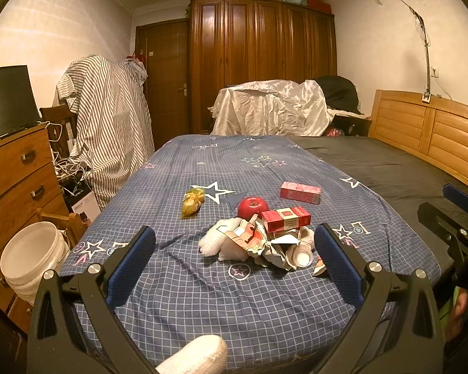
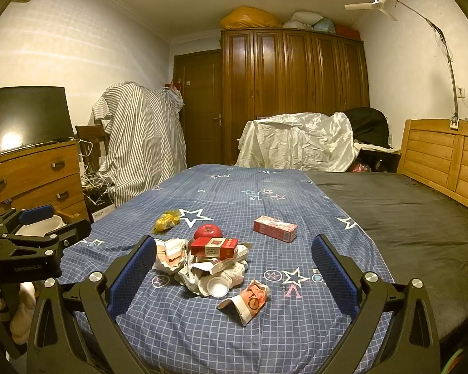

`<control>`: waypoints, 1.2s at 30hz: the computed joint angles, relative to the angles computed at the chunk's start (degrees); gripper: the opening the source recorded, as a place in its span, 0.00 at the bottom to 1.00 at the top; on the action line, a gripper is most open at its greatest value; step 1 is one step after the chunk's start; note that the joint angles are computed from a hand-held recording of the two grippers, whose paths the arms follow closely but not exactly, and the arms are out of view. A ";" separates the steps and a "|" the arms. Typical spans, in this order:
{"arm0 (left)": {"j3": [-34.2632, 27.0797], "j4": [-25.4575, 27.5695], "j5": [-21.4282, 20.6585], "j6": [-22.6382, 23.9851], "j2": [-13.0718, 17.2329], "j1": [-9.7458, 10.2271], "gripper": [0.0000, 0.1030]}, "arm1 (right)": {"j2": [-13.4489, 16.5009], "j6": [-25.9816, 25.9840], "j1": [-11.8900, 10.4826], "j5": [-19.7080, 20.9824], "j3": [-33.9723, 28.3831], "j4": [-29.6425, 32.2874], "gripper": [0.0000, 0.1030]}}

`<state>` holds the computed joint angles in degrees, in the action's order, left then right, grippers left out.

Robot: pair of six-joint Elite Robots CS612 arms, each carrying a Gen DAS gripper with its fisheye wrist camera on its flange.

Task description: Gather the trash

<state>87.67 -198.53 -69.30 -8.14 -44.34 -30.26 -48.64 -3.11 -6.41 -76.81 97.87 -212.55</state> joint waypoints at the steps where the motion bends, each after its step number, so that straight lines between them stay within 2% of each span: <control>1: 0.03 -0.04 0.02 -0.01 0.00 0.03 0.95 | 0.01 0.01 0.03 0.00 0.02 0.00 0.96; 29: -0.04 0.50 -0.20 0.05 0.21 0.29 0.95 | 0.11 -0.02 0.51 -0.15 -0.48 0.68 0.96; 32: -0.95 2.49 -2.10 -0.01 0.75 0.95 0.95 | 0.12 0.37 0.43 -0.18 -0.74 1.79 0.96; 36: -4.46 9.46 -4.85 -2.04 2.67 2.50 0.95 | 1.40 1.86 -0.32 1.37 -2.39 6.40 0.96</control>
<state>83.20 -189.07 -74.15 -10.18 -41.66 -27.75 -47.24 -1.25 -6.73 -75.43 95.48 -206.14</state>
